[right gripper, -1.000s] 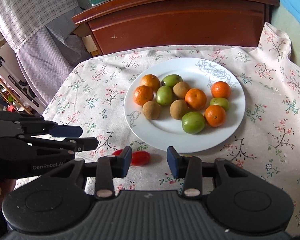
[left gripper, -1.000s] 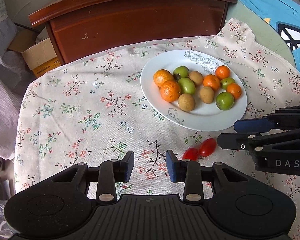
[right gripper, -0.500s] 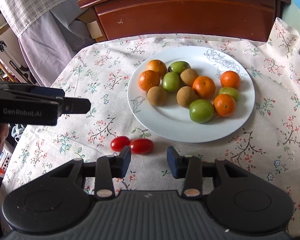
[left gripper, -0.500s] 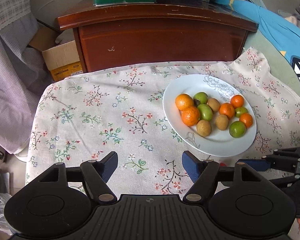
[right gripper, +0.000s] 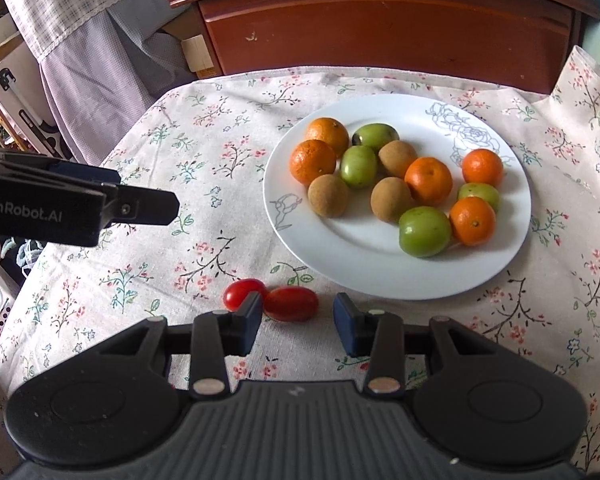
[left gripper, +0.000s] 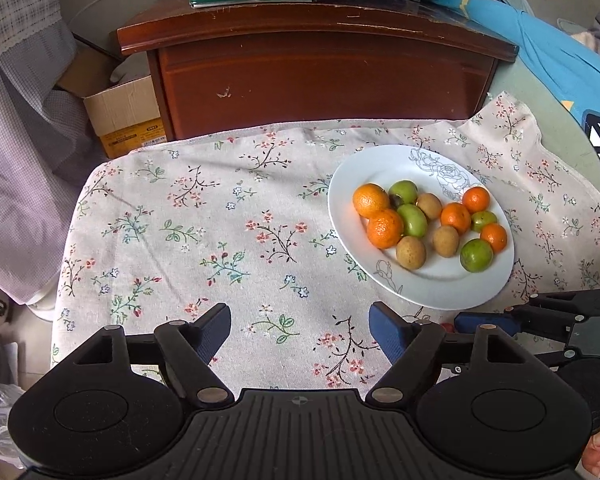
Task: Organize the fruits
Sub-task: 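Close the right tool on a red cherry tomato on the cloth, then close the left tool on the other cherry tomato while the right tool holds its tomato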
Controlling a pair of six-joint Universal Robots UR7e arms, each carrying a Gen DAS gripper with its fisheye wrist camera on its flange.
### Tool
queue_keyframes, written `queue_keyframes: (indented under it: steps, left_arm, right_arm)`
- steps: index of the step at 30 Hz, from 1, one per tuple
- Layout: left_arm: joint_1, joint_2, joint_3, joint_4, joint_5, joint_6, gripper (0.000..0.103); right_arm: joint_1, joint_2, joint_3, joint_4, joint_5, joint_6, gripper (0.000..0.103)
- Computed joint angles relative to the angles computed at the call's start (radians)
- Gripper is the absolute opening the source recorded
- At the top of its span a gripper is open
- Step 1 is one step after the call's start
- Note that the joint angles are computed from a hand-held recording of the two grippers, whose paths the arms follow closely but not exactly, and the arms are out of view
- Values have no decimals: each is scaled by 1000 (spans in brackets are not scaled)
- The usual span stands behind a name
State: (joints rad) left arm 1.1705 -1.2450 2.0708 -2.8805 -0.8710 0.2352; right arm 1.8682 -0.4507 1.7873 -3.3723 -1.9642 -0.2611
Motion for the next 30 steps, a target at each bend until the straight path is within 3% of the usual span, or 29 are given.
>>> queue_keyframes:
  steps: [5, 11, 21, 28, 30]
  left_arm:
    - [2, 1, -3, 11, -3, 11, 77]
    - [9, -4, 10, 6, -55, 64, 77]
    - [11, 7, 59, -2, -186, 197, 76]
    - [20, 43, 72, -52, -221, 238, 73]
    - [24, 54, 70, -61, -224, 250, 60]
  right_arm:
    - [1, 6, 0, -8, 6, -3, 31]
    - [2, -15, 6, 25, -6, 31, 31]
    - [6, -88, 72, -82, 23, 50, 31]
    - [6, -111, 83, -106, 14, 68, 31]
    - [4, -113, 81, -90, 7, 81, 31]
